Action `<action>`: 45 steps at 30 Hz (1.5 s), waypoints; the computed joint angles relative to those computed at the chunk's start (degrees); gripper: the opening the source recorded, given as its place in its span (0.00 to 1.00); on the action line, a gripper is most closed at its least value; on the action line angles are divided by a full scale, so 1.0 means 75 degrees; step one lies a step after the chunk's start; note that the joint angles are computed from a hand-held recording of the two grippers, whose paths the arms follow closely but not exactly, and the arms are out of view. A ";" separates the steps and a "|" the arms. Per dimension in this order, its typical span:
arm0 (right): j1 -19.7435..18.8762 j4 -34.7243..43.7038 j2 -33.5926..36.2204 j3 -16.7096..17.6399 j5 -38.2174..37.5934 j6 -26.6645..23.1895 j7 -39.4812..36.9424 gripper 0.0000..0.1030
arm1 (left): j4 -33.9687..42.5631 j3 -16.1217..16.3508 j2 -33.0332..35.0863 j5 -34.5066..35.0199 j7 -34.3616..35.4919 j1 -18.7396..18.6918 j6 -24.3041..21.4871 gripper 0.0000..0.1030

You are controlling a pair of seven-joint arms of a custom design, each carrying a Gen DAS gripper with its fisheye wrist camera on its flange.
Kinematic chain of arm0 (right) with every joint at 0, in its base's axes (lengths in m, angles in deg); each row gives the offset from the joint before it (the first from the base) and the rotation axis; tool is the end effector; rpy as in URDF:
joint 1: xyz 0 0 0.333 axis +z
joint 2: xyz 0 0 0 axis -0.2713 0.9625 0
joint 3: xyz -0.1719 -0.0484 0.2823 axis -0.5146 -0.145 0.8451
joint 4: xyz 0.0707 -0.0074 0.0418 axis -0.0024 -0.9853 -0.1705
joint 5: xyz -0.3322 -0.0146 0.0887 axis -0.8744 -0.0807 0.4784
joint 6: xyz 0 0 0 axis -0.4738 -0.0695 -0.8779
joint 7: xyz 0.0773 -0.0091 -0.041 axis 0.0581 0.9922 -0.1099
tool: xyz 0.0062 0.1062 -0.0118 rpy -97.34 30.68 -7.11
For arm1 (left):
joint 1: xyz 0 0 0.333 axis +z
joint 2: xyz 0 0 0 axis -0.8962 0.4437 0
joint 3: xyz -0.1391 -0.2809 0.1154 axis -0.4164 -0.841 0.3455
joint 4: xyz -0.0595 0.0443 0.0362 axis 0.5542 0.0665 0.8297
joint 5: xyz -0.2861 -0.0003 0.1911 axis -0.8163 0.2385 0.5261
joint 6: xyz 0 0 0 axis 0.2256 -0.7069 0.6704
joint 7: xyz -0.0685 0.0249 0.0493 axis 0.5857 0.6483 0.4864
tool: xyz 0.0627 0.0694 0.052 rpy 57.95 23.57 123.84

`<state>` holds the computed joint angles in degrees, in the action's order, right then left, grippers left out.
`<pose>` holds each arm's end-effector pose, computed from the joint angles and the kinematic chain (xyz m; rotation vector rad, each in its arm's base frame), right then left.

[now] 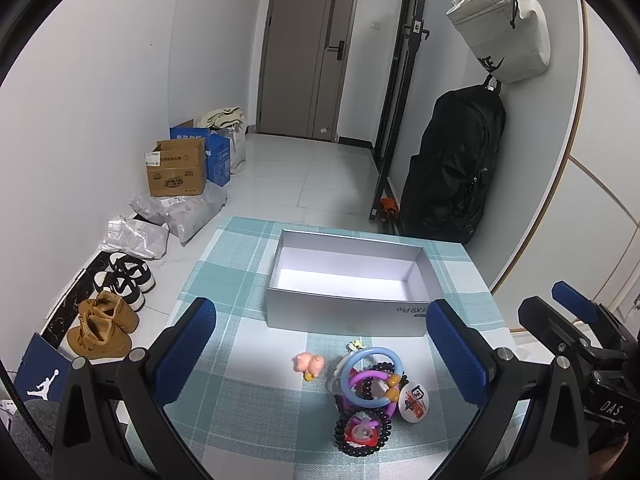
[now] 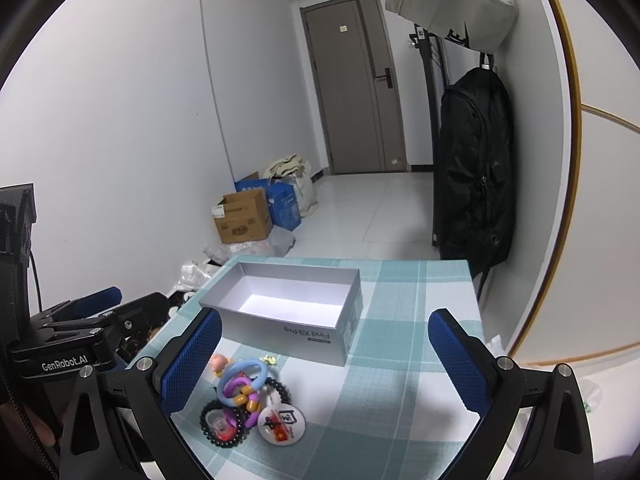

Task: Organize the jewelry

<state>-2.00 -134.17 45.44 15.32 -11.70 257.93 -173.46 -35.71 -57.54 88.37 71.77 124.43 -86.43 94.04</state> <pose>0.5627 0.1937 0.5101 -1.5091 1.5182 -0.7738 0.5949 -0.2360 0.5009 -1.6019 1.8305 -1.0731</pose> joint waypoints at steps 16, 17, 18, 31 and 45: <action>-0.0010 0.0017 0.0017 -0.0057 0.0083 0.0084 -0.0063 1.00 | -0.0010 -0.0465 0.0011 -0.0224 0.0369 0.0367 -0.0059 0.99; -0.0012 0.0016 0.0016 -0.0060 0.0087 0.0091 -0.0064 1.00 | 0.0002 -0.0549 0.0019 -0.0293 0.0445 0.0431 -0.0066 0.99; -0.0011 0.0020 0.0016 -0.0065 0.0079 0.0093 -0.0048 1.00 | -0.0004 -0.0624 0.0020 -0.0362 0.0518 0.0488 -0.0069 0.99; -0.0058 0.0132 0.0074 -0.0082 -0.0166 0.0135 0.0390 1.00 | 0.0063 -0.2406 0.0153 -0.1924 0.2427 0.1824 -0.0582 0.99; -0.0212 -0.0140 -0.0063 -0.0089 0.1169 -0.0725 -0.0475 1.00 | 0.0324 -0.2542 0.0250 -0.3151 0.4265 0.1655 -0.2816 0.99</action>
<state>-3.59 -135.22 44.97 14.65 -2.92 252.50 -177.03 -33.28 -76.61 90.25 48.13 156.42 -74.02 72.92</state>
